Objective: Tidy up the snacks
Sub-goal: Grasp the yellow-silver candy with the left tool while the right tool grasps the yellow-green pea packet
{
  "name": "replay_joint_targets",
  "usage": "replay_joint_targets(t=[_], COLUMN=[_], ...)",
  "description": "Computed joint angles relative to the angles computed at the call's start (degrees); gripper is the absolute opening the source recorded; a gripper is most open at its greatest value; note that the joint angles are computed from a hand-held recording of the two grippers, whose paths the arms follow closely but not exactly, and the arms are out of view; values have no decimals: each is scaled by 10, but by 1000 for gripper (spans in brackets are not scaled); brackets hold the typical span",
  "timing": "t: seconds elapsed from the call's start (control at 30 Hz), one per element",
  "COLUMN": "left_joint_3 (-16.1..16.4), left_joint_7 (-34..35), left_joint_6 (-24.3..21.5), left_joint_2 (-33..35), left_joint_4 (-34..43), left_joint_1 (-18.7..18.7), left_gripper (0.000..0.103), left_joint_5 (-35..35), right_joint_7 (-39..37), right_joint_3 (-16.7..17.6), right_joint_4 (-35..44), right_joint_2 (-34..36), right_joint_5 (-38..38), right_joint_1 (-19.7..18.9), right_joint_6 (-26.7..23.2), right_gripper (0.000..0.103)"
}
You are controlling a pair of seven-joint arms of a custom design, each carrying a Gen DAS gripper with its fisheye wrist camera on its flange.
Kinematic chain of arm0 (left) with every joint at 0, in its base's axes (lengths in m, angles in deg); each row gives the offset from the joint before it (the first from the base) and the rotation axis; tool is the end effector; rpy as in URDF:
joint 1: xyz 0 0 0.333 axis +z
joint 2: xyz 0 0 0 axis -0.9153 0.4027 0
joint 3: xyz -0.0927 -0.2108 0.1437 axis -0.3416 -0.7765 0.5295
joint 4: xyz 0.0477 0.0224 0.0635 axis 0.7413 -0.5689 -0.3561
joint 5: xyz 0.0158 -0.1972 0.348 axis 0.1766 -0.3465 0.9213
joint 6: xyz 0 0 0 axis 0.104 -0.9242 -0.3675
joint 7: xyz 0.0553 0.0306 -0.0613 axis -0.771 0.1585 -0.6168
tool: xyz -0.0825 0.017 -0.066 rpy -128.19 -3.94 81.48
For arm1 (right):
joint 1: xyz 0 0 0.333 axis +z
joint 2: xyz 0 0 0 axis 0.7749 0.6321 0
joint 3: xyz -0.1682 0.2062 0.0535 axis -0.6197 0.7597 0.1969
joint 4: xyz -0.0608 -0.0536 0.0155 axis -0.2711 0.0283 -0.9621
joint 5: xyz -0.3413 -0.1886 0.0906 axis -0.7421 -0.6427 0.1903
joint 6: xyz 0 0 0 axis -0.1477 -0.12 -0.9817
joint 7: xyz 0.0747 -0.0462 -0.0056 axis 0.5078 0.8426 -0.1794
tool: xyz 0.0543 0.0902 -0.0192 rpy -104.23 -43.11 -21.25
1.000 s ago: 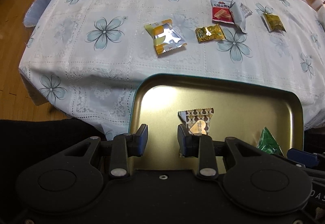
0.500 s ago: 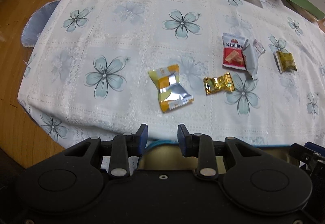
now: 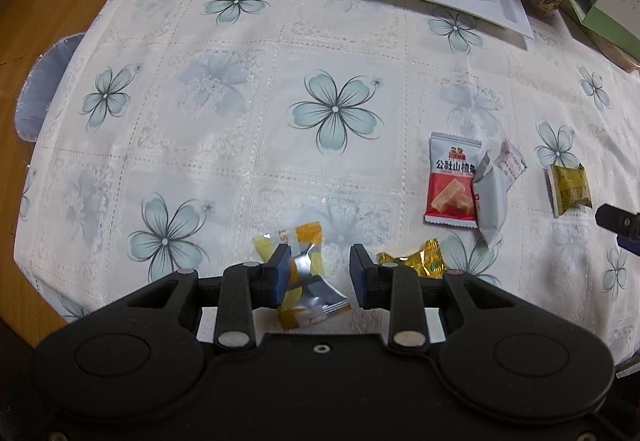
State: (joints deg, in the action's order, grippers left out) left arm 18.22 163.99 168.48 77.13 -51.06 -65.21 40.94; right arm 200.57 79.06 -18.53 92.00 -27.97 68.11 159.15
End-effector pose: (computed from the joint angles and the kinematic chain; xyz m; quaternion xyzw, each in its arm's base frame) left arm 0.6604 -0.0593 0.3795 -0.6337 0.7659 -0.0959 0.0522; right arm 0.6103 0.1924 0.3742 -0.4591 0.8646 -0.1237 0.1624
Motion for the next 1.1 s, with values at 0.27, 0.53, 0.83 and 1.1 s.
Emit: replay_joint_targets(t=[0.27,0.53,0.83,1.1], left_joint_3=[-2,-7,-5,-5], left_joint_7=[-16,-5,-9,-11], left_joint_6=[-27,-43,-54,-51], left_joint_2=[39,45,51,46], left_joint_4=[39,45,57,51], left_joint_1=[-13,-15,-10,-7], left_gripper=[40,40,40,40], left_joint_5=[14,13,-2,-4], right_joint_7=[62,48,-2,-58], right_joint_3=[-38,-42,-21,5], right_joint_4=[102,162,123,80], right_joint_2=[96,151,119,97], right_joint_5=[-38,-9,45,145], right_joint_1=[2,-7,-19,-38], right_joint_6=[-13,-65,-75,-34], right_gripper=[57,57,57,57])
